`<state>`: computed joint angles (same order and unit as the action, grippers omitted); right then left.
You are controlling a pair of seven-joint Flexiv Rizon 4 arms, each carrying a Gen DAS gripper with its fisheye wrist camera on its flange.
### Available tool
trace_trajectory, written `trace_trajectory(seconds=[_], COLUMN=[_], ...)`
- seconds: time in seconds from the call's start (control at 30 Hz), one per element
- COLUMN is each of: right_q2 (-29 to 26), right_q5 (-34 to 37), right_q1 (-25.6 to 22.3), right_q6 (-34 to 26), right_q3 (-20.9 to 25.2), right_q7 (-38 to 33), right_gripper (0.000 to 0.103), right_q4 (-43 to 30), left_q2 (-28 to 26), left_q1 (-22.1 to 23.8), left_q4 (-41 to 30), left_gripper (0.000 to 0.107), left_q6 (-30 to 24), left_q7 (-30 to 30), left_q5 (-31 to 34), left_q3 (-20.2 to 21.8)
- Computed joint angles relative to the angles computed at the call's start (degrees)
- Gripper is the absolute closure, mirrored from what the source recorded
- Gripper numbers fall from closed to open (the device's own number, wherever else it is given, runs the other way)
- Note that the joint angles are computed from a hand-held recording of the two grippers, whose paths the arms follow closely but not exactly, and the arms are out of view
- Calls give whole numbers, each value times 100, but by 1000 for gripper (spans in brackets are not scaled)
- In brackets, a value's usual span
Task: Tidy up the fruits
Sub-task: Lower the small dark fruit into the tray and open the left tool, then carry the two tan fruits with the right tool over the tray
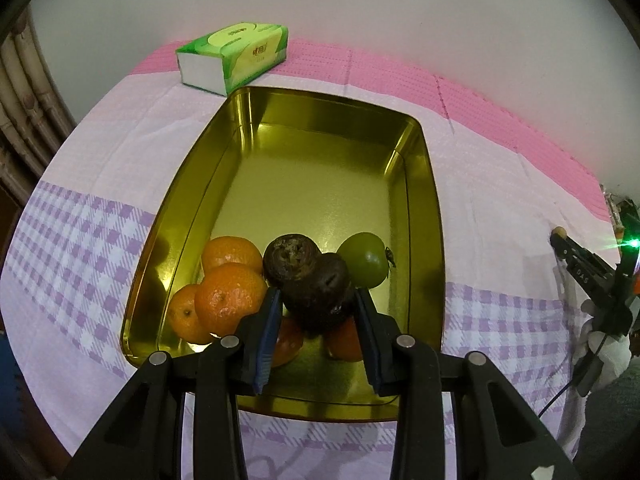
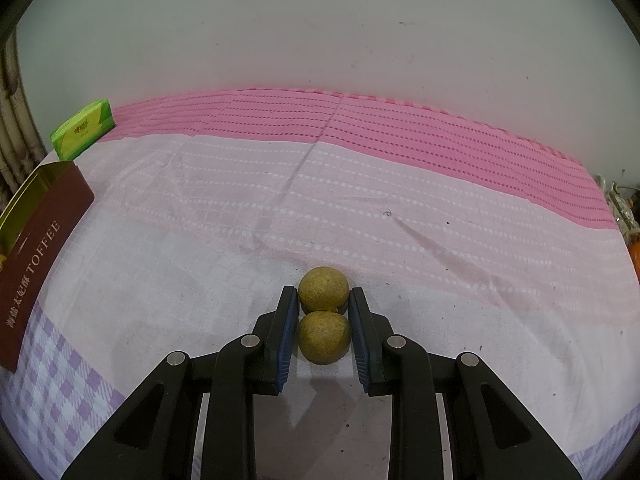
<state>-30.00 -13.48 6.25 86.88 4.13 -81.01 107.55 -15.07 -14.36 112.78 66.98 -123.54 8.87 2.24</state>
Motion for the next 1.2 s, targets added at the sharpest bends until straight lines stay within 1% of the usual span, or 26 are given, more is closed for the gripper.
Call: trace_trajectory(seconds=[0.23, 0.37, 0.5, 0.57, 0.67, 0.7, 0.87, 1.03, 1.2], right_q2=[20, 28, 38, 82, 154, 171, 341, 496, 595], right_q5=[-2, -16, 87, 114, 101, 125, 121, 82, 187], right_q1=[36, 65, -85, -76, -47, -93, -71, 52, 12], right_q6=[5, -49, -153, -152, -116, -141, -122, -78, -73], right_q3=[-39, -66, 120, 106, 73, 136, 162, 149, 446], right_q7=[30, 81, 15, 31, 21, -15, -101, -125, -300], right_gripper=[77, 77, 77, 77, 77, 77, 77, 77, 77], right_q4=[20, 4, -45, -10, 45, 38, 165, 320, 378], left_q2=[34, 5, -2, -10, -16, -20, 3, 115, 226], left_q1=[59, 113, 112, 56, -52, -67, -112, -60, -53], left_q4=[90, 143, 192, 170, 117, 105, 100, 227, 329], left_gripper=[70, 62, 56, 50, 44, 43, 35, 30, 29], left_q6=[102, 210, 329, 350, 342, 342, 439, 572, 625], left_q7=[107, 282, 429, 430, 358, 348, 254, 297, 233], left_q5=[-158, -368, -509, -452, -277, -238, -89, -180, -177], left_q3=[-58, -129, -160, -126, -51, -38, 8, -39, -33])
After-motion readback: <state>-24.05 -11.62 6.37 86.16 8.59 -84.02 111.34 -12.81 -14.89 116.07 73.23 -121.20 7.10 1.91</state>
